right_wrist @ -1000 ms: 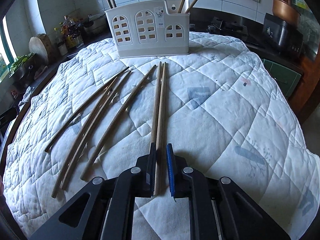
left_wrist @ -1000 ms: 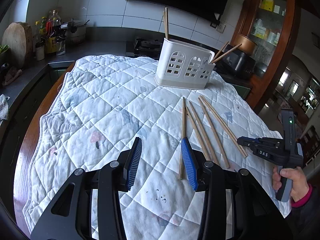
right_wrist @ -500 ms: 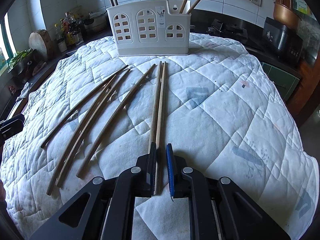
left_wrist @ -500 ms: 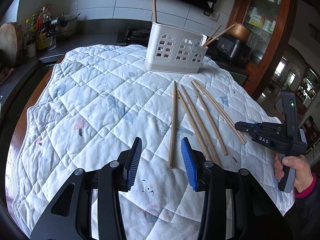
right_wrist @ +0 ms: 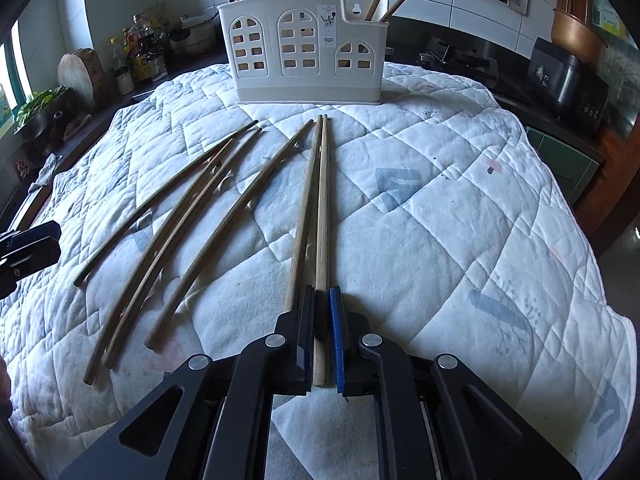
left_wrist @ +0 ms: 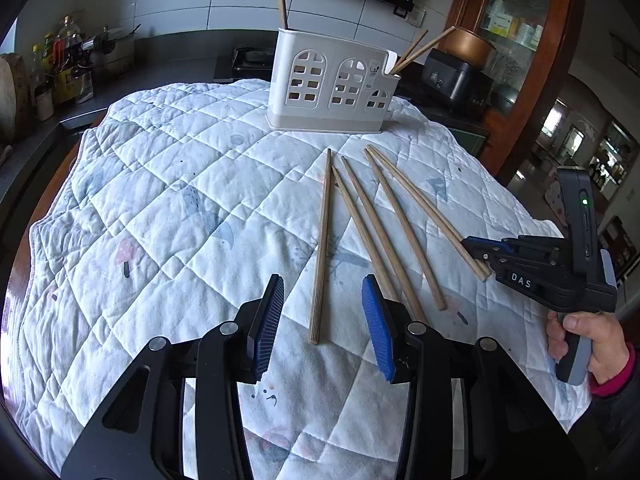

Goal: Organize utensils
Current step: 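Lower the right tool onto the next chopstick and close its fingers, then lift the chopstick with the right tool and carry it over the caddy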

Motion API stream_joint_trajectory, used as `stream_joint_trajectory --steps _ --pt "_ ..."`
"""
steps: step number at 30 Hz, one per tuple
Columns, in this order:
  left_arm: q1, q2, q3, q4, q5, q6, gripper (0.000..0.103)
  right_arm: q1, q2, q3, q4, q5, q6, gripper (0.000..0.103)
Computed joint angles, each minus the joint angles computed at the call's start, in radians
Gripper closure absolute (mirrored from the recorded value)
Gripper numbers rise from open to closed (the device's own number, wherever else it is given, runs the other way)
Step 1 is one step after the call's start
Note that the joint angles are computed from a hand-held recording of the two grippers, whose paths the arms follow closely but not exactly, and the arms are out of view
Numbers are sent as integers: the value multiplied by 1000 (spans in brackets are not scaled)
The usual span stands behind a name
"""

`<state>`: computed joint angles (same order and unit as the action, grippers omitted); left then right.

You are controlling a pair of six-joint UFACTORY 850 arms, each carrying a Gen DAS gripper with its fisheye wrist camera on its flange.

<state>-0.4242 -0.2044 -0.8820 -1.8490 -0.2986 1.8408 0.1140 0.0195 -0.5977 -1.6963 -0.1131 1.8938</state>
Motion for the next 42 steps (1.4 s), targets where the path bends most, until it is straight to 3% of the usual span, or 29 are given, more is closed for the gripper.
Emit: stream_joint_trajectory --steps 5,16,18,21,24,28,38,42 --pt "-11 -23 -24 40 -1 -38 63 -5 14 11 21 8 -26 96" --pt "-40 -122 -101 126 49 -154 65 -18 20 22 -229 27 234 96" --pt "-43 -137 -112 163 56 -196 74 -16 20 23 -247 24 250 96" --pt "-55 -136 -110 116 89 -147 78 -17 21 25 -306 22 313 96" --pt "-79 -136 -117 107 164 -129 89 -19 24 28 -392 24 407 96" --pt "-79 -134 -126 190 182 -243 94 -18 50 40 -397 13 419 96" --pt "-63 -35 -77 -350 105 321 97 -23 205 46 -198 -36 193 96" --pt "-51 -4 -78 -387 65 374 97 -33 238 13 -117 -33 76 96"
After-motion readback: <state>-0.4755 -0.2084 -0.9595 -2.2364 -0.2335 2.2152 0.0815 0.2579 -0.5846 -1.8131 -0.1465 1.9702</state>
